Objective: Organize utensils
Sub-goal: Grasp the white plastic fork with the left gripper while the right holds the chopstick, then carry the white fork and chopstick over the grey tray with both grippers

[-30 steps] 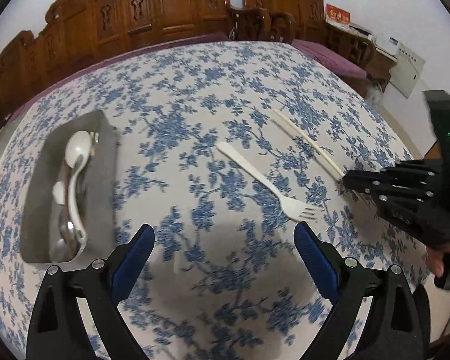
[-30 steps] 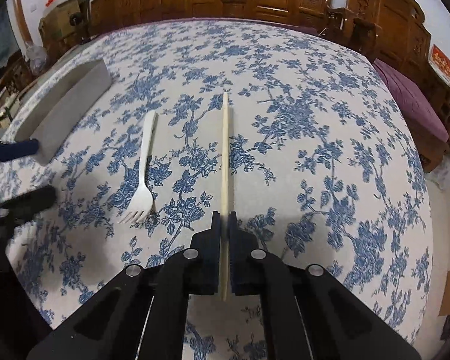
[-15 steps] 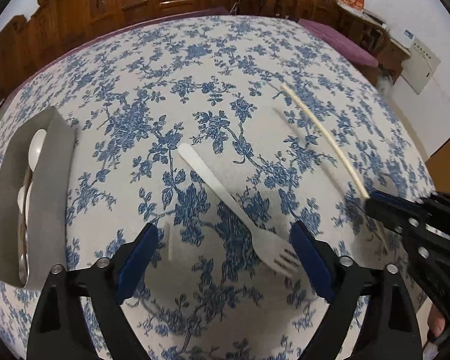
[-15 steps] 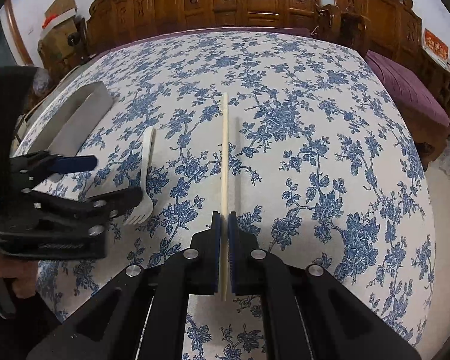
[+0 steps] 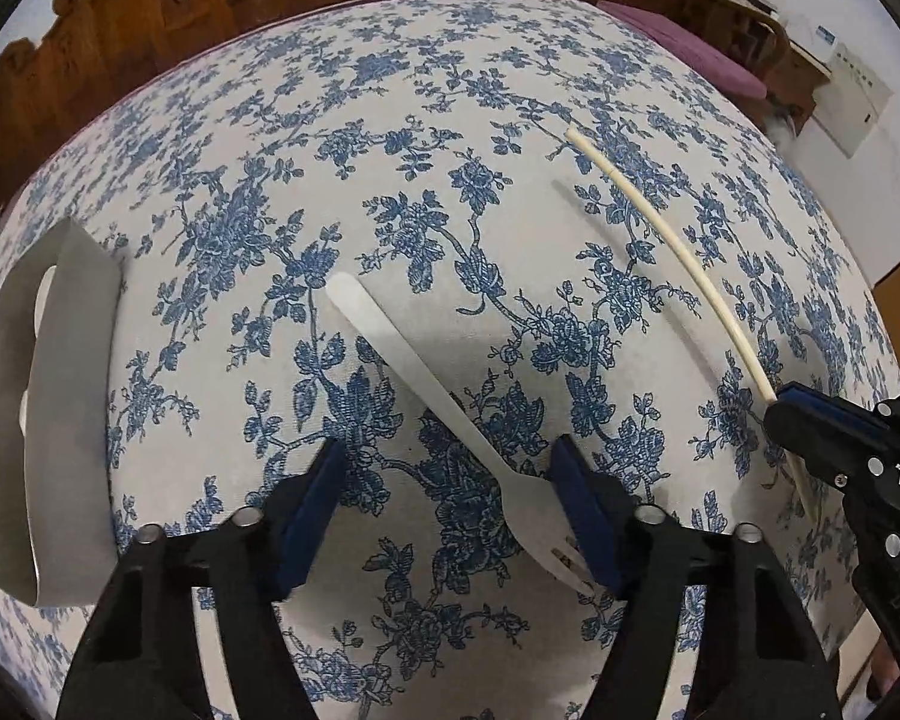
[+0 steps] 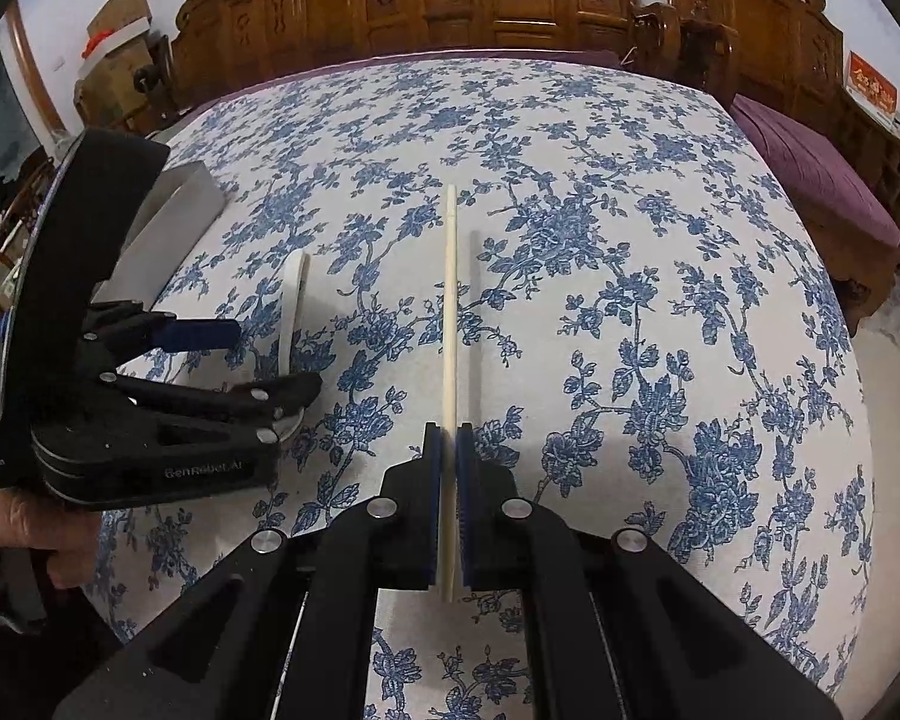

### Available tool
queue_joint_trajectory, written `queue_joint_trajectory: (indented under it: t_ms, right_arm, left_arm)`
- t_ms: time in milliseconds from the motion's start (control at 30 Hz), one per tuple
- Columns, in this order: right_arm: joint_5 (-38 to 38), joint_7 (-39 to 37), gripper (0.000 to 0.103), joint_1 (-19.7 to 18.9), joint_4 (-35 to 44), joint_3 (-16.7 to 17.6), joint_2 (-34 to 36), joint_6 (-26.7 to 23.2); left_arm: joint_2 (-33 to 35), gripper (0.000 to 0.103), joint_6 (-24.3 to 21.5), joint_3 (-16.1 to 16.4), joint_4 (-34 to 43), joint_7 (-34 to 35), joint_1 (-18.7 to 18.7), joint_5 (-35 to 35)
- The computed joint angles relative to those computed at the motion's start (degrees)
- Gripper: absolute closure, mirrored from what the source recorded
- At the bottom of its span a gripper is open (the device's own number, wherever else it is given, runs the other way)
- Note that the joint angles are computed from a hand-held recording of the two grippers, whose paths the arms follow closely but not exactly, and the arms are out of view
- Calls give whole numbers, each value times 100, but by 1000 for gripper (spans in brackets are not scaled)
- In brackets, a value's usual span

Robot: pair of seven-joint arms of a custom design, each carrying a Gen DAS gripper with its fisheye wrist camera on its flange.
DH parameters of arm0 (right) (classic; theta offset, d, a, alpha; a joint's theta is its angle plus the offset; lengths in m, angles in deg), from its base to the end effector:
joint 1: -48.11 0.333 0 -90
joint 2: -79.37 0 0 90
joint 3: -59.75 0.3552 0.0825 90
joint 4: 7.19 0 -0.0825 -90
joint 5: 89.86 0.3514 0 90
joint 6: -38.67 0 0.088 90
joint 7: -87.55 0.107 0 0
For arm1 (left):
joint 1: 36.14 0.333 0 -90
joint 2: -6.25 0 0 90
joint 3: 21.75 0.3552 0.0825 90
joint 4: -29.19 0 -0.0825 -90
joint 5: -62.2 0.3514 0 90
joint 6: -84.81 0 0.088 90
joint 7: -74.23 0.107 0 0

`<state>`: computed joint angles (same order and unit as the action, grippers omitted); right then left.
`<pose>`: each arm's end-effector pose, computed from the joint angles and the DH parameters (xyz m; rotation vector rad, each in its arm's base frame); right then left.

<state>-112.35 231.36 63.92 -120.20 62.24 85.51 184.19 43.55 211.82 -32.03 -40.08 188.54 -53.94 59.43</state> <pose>0.5619 0.1896 0.5207 -1.5479 2.2078 -0.4896 0.6893 -0.3203 0.4801 -1.0584 2.7509 -0.5456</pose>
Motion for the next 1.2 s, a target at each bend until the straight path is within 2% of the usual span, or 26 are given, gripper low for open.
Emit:
queue_joint_trajectory:
  t_ms: [100, 200, 333, 800, 1200]
  right_arm:
    - [-6, -19, 97, 7, 21, 5, 18, -22]
    - [-15, -35, 97, 17, 41, 9, 27, -49]
    - [-37, -56, 97, 39, 93, 17, 54, -80]
    - [-87, -128, 97, 137, 281, 53, 112, -26]
    - [-105, -283, 97, 379, 754, 149, 335, 86]
  left_arm:
    - [-25, 67, -9, -40, -6, 140, 74, -55]
    - [-20, 85, -49, -46, 21, 248, 112, -87]
    - [-2, 97, -102, -50, 68, 332, 157, -143]
    - [-428, 98, 261, -174, -561, 952, 442, -506]
    - [-760, 98, 212, -230, -685, 1517, 868, -1097]
